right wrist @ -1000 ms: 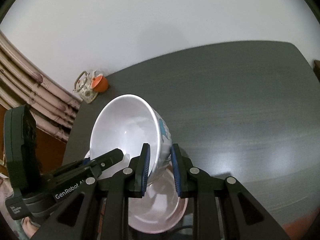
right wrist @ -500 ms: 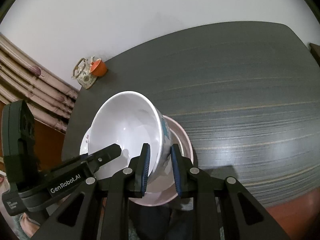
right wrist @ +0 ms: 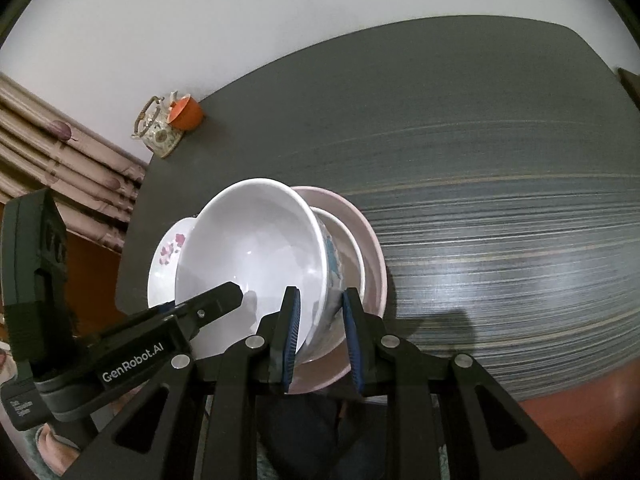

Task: Organize plates and bowls
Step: 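Carry the 'Dog' bowl over the nested bowls and lower it inside, then reposition both grippers and close them on the rim of the pink bowl stack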

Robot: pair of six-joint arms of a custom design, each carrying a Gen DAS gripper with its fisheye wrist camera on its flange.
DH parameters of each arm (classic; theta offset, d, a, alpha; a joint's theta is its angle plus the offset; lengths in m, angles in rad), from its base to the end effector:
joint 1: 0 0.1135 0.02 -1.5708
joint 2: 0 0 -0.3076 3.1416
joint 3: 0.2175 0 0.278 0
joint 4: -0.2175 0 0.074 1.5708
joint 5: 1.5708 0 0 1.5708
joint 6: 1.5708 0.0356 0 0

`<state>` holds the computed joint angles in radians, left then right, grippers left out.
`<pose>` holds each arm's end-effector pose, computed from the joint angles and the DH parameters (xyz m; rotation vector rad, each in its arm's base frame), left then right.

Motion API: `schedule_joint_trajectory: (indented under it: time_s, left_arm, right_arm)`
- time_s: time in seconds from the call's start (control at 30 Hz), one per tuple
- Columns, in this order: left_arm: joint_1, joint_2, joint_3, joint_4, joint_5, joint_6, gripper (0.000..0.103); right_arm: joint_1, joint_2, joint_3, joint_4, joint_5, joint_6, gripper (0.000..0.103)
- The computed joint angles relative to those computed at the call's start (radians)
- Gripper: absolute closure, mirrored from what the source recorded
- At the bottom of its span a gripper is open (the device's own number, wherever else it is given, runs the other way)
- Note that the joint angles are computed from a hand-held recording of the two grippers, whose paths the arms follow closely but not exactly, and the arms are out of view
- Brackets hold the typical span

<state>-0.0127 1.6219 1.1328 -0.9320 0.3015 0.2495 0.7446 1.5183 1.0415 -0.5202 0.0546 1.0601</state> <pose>0.3195 -0.0146 0.2393 0.4161 2.9001 -0.4160 0.2455 0.2236 0.2574 0.4434 2.6493 0.5765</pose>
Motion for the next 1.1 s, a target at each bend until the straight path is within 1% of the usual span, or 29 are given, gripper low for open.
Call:
schedule_joint_trajectory:
  time_s: [0.43,0.6,0.87,0.93,0.97,1.03,1.1]
  left_arm:
    - [-0.055,-0.019,-0.026,0.042,-0.042,-0.038,0.083]
    - [-0.057,-0.019,-0.032,0.052,-0.045,-0.04,0.081]
    - [-0.028,-0.014,-0.033,0.046,-0.008,-0.019,0.079]
    - [-0.008,-0.016,-0.029,0.033,0.009,-0.007,0.076]
    - [0.005,-0.007,-0.017,0.022,0.016,0.005,0.072]
    - [0.026,-0.001,-0.004,0.003,0.027,0.016,0.07]
    - [0.05,0.001,0.011,-0.02,0.046,0.029,0.07]
  right_arm:
    - [-0.002,0.032,0.007,-0.001,-0.019,0.002,0.08]
    - [0.014,0.045,0.031,-0.034,0.018,0.0,0.078]
    - [0.018,0.028,0.0,-0.002,0.014,0.013,0.078]
    - [0.017,0.022,-0.007,0.006,0.011,0.013,0.078]
    - [0.017,0.015,-0.015,0.009,0.009,0.015,0.077]
    - [0.016,0.004,-0.023,0.016,0.006,0.016,0.075]
    - [0.019,-0.002,-0.024,0.014,0.013,0.02,0.07]
